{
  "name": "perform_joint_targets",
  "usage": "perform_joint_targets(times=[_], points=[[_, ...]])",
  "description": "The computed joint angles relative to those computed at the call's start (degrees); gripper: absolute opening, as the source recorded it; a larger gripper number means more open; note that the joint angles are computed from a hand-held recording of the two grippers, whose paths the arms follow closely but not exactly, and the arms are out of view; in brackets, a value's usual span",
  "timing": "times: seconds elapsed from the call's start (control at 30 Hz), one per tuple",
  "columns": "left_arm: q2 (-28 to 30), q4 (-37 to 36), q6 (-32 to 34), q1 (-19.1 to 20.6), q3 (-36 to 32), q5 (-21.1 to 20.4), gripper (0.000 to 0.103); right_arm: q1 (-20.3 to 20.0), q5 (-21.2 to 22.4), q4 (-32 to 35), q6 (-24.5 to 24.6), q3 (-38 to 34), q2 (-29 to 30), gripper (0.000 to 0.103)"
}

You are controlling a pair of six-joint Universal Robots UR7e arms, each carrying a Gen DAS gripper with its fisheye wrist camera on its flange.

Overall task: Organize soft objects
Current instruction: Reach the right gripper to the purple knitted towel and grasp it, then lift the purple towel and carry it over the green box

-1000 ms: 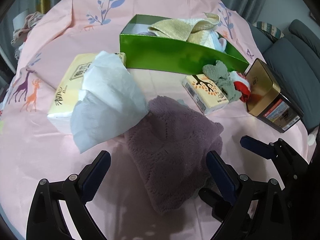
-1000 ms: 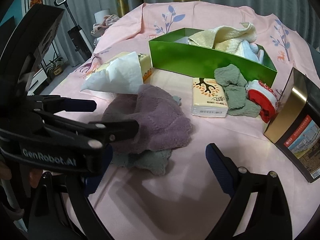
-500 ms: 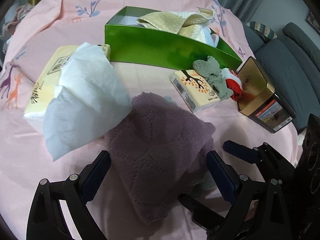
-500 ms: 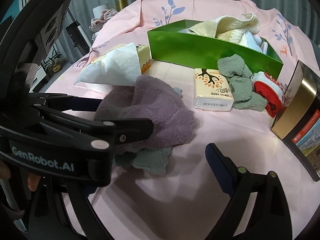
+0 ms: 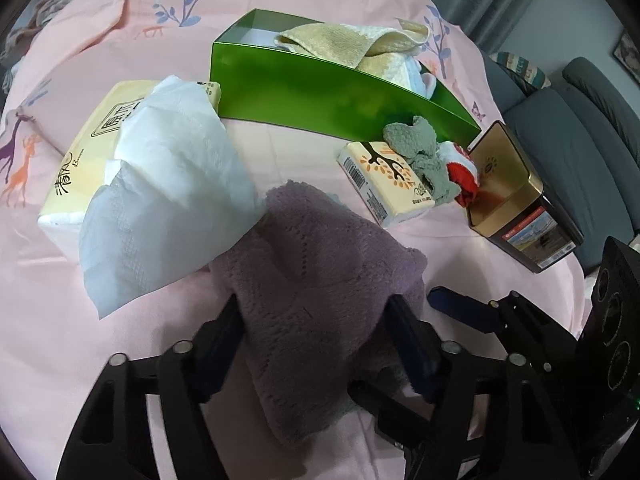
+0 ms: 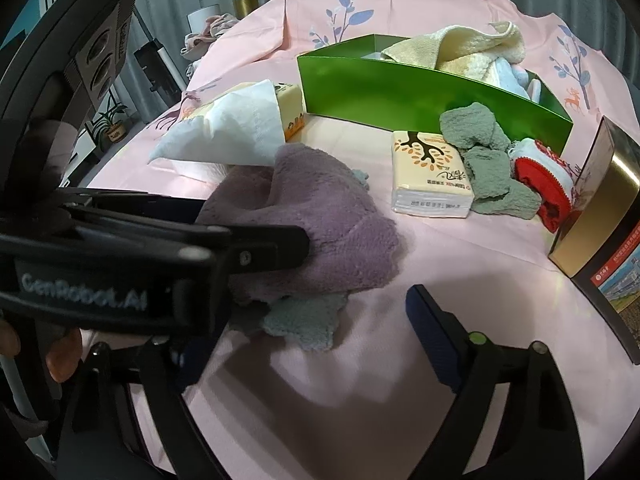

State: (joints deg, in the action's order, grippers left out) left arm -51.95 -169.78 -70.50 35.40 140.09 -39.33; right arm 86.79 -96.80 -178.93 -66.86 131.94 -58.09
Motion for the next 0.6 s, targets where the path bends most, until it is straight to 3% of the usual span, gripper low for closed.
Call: perform_joint_targets(times=[0.13,0.2,0.37,0.5,0.6], points=[[-0.27,-2.48,-0.6,-0.03,1.02,0.01,0.059,0.29,0.13,1.14,-0.81,0.01,-0.12,0.069],[-0.4,-3.86,-0.74,-0.11,1.63,-0.04,0.051,0.52,0.04,2.14,-0.81,-0.12,-0.24,0.058],[-0.59,-7.58,-1.39,-0.23,3.07,-0.58,0.046,0.89,0.49,3.73,-1.41,0.13,-0.83,0.032],[-0.87,-9.23,-2.36,-1.17,4.11,-0.55,0.038,0.84,1.16,4.08,-1.79,0.68,-1.76,0.019],[-1.4,-9.91,-3.1,-2.44,4.78,-0.31,0.037,0.92,2.25,4.46,-2.28,1.09,-2.75,0.013]])
